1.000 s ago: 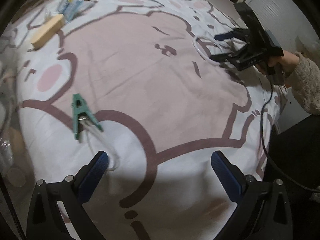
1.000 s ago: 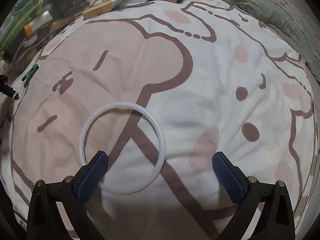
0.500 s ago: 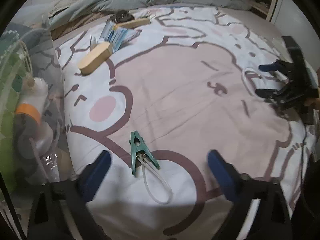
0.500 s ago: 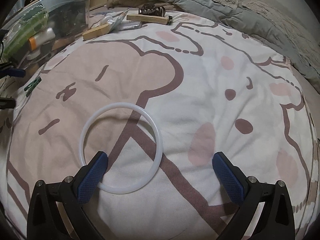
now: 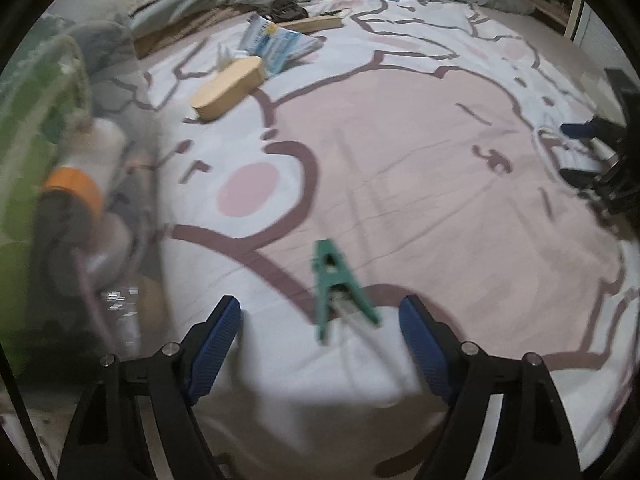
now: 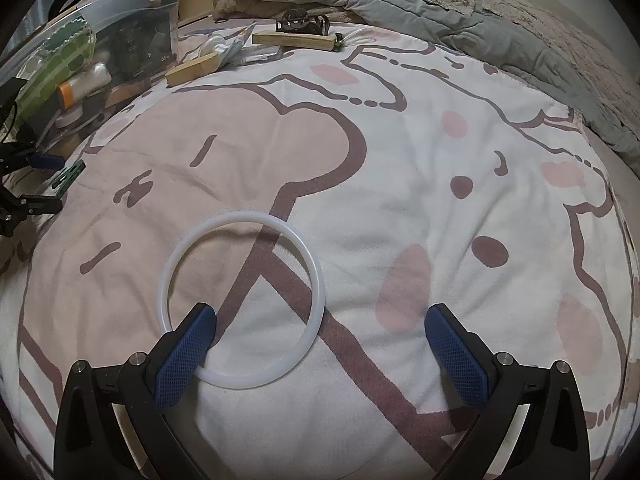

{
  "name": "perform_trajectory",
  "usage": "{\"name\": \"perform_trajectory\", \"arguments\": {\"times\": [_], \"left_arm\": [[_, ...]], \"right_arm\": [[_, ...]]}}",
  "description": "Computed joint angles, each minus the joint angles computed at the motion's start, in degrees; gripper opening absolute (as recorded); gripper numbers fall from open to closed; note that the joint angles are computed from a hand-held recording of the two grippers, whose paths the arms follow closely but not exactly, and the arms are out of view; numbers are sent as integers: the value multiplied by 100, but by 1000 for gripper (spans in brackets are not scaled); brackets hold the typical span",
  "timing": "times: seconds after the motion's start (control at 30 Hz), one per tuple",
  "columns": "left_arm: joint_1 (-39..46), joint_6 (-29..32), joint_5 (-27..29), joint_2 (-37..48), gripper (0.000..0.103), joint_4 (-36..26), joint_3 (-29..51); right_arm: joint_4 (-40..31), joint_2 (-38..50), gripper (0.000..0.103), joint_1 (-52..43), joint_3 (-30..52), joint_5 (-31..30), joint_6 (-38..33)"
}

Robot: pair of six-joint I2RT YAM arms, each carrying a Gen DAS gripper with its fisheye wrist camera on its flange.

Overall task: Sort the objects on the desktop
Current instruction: 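Close the left tool on the green clothespin and lift it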

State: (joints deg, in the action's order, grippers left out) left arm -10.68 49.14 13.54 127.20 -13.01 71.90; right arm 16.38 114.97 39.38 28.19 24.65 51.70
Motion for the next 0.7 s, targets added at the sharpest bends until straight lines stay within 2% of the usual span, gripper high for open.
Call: {"name": "perform_trajectory", "arguments": {"times": [0.13, 0.23, 0.3, 0.5, 0.6, 0.7], "left_arm": [[18, 209, -74, -160, 77, 558, -388], [37, 314, 14, -221, 72, 747, -542], [20, 303, 63, -225, 60, 745, -542], [-81, 247, 146, -185, 38, 520, -431], [-85, 309, 197, -206, 30, 410, -435], [-71, 335, 229, -183, 30, 297, -386]], "right_arm": [[46, 53, 103, -26, 50, -33, -19], [32, 43, 103, -25, 47, -35, -16], [19, 72, 103, -25, 80, -30, -23], [-70, 80, 103, -32, 144, -31, -36], [-386, -93, 103, -101, 201, -166, -53], [-320, -377, 103, -167, 11, -302, -74]]}}
